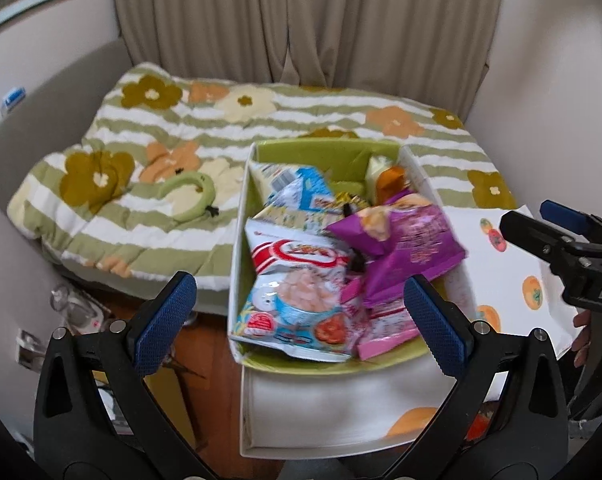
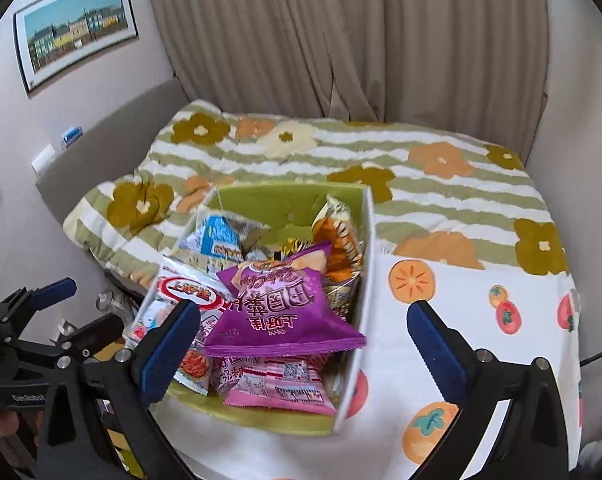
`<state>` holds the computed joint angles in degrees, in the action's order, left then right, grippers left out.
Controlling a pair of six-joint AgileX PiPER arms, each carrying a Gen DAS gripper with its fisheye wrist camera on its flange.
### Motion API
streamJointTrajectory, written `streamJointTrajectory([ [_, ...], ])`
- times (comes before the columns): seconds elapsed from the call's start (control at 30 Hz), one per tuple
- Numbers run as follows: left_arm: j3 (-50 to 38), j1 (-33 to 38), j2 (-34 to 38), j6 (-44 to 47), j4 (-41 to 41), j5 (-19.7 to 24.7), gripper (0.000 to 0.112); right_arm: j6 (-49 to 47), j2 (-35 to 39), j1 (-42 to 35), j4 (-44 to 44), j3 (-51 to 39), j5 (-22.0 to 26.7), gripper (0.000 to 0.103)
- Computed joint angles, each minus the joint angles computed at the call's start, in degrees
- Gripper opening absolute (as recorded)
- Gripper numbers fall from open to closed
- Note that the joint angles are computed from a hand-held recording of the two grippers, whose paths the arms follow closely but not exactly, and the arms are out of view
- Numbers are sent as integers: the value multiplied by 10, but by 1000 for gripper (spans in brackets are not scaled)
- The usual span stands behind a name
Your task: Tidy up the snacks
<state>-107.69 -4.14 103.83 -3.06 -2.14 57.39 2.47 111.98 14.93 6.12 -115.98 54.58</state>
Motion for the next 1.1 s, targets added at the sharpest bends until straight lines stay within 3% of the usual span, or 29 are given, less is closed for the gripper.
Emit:
streamJointTrajectory([
  [0.2,47,-93,-97,-96,85,-17,103,1,-154,-39,-1,148,-52,103],
  [0.37,89,-206,-169,-225,223,-13,103,7,-278,-76,-41,245,-65,103],
  [0.6,143,-357,-233,-373,372,27,103,-35,-415,-148,-26,370,-82,103],
  [0.83,167,-461,-246,-461,455,69,103,-101,-473,-216,24,429,-79,103],
  [1.1,163,-502,-237,-489,478,88,103,-153,-501,-259,70,459,-81,103],
])
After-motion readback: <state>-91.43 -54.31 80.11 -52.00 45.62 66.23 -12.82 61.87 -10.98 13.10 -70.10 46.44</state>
